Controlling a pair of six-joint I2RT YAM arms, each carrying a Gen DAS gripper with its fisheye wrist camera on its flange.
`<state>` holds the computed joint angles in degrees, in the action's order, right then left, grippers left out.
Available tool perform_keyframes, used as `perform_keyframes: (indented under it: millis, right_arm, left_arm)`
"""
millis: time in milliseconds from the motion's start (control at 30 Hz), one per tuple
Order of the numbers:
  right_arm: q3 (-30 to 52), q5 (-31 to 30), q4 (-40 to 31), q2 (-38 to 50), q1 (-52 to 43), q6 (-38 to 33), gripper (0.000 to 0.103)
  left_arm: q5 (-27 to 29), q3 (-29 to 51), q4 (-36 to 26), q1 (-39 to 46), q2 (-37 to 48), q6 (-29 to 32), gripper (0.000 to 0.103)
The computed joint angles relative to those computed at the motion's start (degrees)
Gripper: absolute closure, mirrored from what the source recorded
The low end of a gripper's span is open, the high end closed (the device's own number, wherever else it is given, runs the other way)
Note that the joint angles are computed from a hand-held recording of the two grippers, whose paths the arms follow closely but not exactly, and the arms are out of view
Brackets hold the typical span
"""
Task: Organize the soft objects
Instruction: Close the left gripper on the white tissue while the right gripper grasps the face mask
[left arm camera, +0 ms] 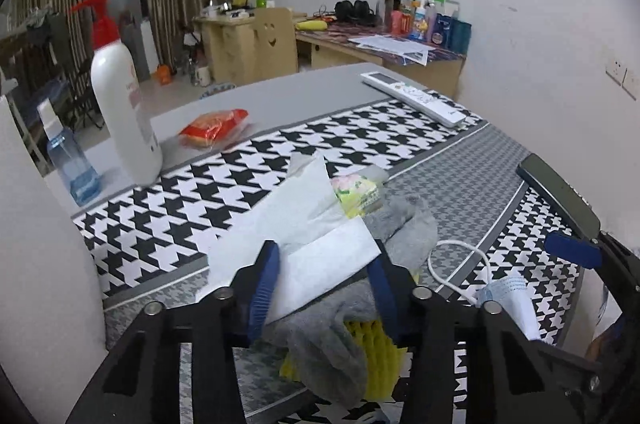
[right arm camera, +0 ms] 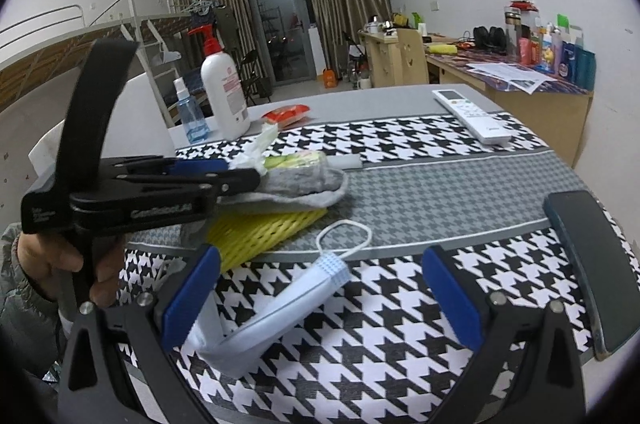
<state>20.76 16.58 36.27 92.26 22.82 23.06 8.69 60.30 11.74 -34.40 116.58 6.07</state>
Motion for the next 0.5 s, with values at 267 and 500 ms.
perform_keyframes:
  millis: [267, 500]
  right_arm:
    - [2.9, -1.1, -5.0, 0.9, 1.3, 0.0, 0.012]
    - [2.5, -1.0, -7.4, -0.6, 2.9, 2.5, 0.021]
  left_arm:
    - [2.7, -0.4, 0.1, 2.0, 0.4, -1.2, 0.085]
    - [4.9, -4.3, 3.8, 4.2, -2.3, -3.2, 0.094]
